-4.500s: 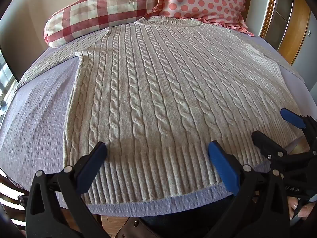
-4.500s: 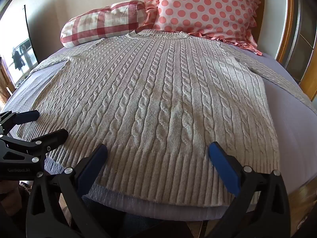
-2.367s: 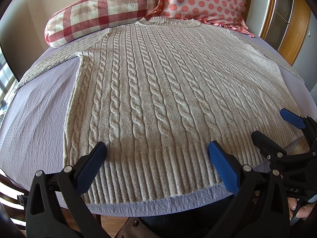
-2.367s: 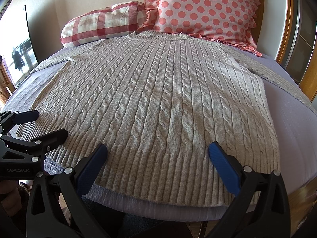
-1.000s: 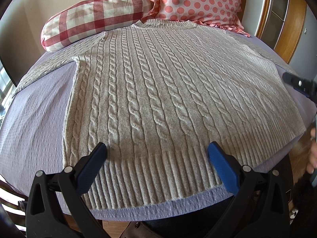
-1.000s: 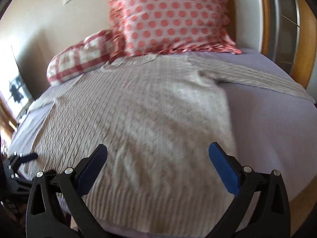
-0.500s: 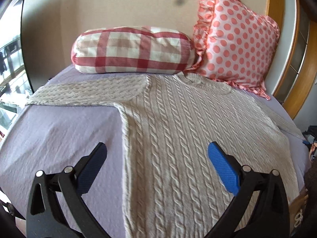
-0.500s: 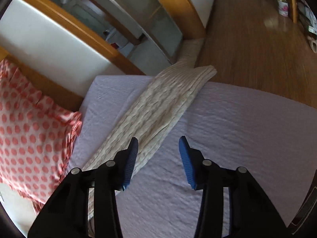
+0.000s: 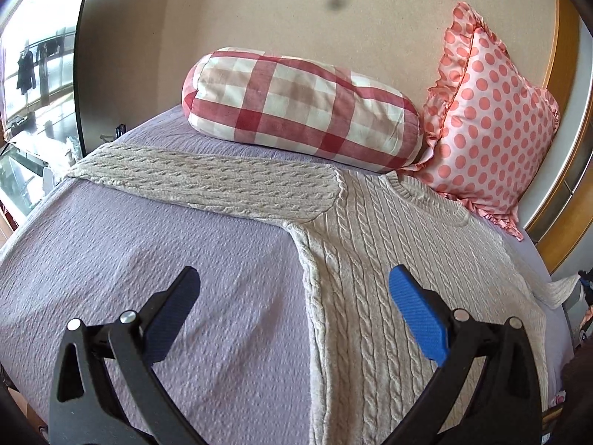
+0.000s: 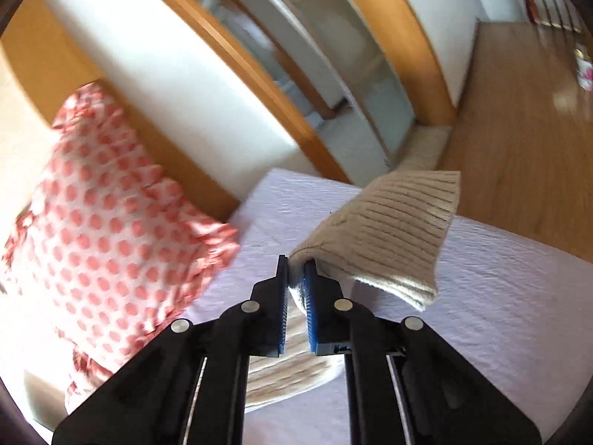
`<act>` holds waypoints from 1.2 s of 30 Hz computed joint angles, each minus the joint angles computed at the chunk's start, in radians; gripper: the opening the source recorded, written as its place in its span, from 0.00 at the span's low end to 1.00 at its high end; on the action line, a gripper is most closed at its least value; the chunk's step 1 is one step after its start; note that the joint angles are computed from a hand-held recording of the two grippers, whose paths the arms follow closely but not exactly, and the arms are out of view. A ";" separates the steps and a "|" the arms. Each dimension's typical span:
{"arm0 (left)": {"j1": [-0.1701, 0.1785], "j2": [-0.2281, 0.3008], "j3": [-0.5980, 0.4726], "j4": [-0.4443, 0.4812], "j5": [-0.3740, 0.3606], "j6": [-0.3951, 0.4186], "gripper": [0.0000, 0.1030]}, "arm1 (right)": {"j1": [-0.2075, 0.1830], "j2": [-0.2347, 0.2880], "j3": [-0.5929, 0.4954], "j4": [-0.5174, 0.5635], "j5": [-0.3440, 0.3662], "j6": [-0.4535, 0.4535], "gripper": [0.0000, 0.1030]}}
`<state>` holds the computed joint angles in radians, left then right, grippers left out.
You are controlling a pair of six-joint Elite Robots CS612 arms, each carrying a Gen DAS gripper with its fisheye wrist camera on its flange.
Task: Fold small clothes
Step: 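Grasp the sweater sleeve with the right gripper and fold it across the body, then grasp the other sleeve with the left gripper and fold it across the body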
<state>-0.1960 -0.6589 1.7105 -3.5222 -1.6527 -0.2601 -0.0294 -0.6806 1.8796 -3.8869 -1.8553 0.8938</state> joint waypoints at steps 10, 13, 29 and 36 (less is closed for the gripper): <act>0.075 0.019 -0.066 0.023 -0.098 -0.129 0.98 | 0.204 0.119 -0.465 0.348 0.444 -0.424 0.10; 0.101 0.032 -0.106 0.090 -0.103 -0.177 0.98 | 0.224 0.141 -0.520 0.546 0.501 -0.428 0.23; 0.251 0.207 -0.424 0.277 -0.312 -0.593 0.82 | 0.228 0.022 -0.230 0.348 0.183 -0.453 0.99; 0.268 0.226 -0.518 0.455 -0.243 -0.593 0.25 | 0.215 0.041 -0.217 0.316 0.244 -0.425 0.99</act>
<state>0.0723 -0.4332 1.1925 -3.0670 -1.8956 -0.8535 0.1851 -0.6398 1.6622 -3.5705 -1.6113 0.4688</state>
